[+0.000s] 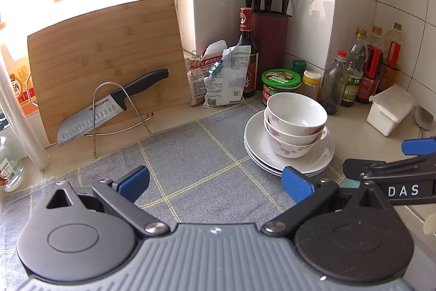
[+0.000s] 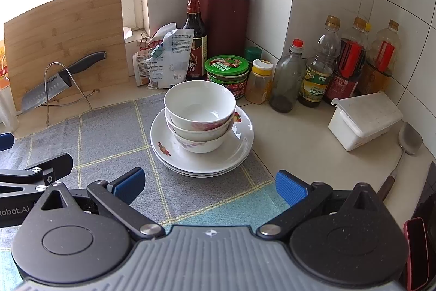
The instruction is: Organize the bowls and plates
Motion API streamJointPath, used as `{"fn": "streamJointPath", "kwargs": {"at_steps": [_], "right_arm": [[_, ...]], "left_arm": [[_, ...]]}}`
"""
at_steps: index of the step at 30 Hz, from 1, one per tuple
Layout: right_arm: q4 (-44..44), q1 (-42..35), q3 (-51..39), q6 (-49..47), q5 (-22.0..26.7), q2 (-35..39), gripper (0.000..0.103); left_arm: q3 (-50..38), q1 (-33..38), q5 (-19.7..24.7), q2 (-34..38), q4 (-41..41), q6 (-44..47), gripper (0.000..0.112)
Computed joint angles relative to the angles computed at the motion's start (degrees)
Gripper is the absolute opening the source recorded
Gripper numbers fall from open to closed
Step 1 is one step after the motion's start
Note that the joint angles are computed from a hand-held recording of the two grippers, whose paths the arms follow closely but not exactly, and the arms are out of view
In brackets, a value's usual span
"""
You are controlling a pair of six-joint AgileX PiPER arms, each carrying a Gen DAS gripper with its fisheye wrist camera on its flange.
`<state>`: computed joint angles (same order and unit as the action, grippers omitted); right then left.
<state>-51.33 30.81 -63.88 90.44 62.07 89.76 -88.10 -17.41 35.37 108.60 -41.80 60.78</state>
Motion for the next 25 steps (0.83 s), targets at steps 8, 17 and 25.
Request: {"fn": "streamJointPath", "kwargs": {"at_steps": [8, 17, 25], "right_arm": [[-0.1, 0.0, -0.2, 0.0, 0.2, 0.1, 0.103], [-0.3, 0.2, -0.9, -0.6, 1.0, 0.3, 0.103], [-0.4, 0.2, -1.0, -0.7, 1.2, 0.3, 0.103]], "left_arm": [[0.0, -0.1, 0.0, 0.0, 0.2, -0.1, 0.102], [0.0, 0.1, 0.2, -0.1, 0.0, 0.1, 0.102], [-0.5, 0.2, 0.7, 0.1, 0.2, -0.1, 0.102]]}}
